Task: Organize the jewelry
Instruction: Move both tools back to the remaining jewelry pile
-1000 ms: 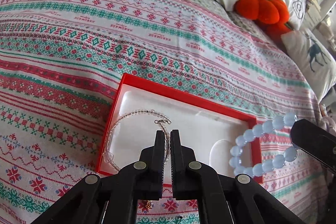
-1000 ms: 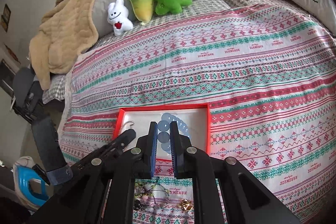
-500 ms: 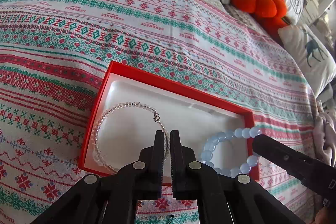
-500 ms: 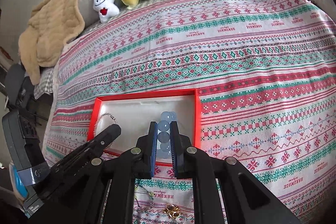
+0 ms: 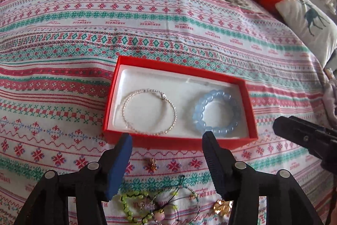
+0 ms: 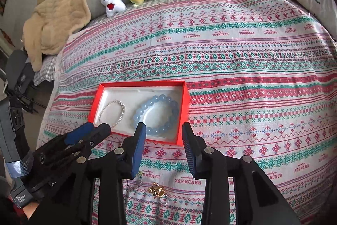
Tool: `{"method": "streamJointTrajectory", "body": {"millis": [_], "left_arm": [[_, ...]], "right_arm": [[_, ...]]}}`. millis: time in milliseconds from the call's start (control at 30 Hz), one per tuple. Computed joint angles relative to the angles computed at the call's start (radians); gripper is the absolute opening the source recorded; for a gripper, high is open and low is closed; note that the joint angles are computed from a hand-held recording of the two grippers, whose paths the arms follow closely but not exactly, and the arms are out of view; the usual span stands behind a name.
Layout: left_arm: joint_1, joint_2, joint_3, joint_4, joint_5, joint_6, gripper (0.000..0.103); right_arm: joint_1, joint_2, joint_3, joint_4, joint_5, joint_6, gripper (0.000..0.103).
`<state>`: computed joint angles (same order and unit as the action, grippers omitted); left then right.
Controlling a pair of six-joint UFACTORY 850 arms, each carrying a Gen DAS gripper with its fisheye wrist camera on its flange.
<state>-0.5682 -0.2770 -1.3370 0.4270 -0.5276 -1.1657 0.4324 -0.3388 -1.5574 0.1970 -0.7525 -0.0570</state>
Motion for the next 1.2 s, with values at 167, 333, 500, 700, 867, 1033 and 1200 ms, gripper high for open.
{"method": "streamJointTrajectory", "body": {"millis": [167,333,500,700,867,1033,1200], "left_arm": [[-0.020,0.022,0.020,-0.003,-0.060,-0.001,0.074],[-0.044,0.044,0.032,0.017,-0.106,-0.018,0.086],[-0.054,0.060,0.046,-0.026,-0.145,0.002,0.093],[-0.042,0.076,0.076,-0.159,-0.162,0.066,0.094],[-0.039,0.086,0.108,-0.225,-0.163,0.106,0.094],[-0.021,0.101,0.152,-0.296,-0.138,0.131,0.094],[0.011,0.132,0.207,-0.370,-0.065,0.145,0.082]], "right_arm": [[-0.006,0.046,0.047,-0.042,0.000,0.002,0.052],[-0.010,0.086,0.090,-0.078,0.007,0.014,0.061],[-0.006,0.115,0.121,-0.102,0.002,0.016,0.070],[0.004,0.127,0.150,-0.138,-0.040,0.028,0.077],[0.019,0.128,0.173,-0.185,-0.072,0.045,0.077],[0.027,0.120,0.187,-0.210,-0.103,0.053,0.077],[0.032,0.112,0.189,-0.224,-0.112,0.065,0.077]]}}
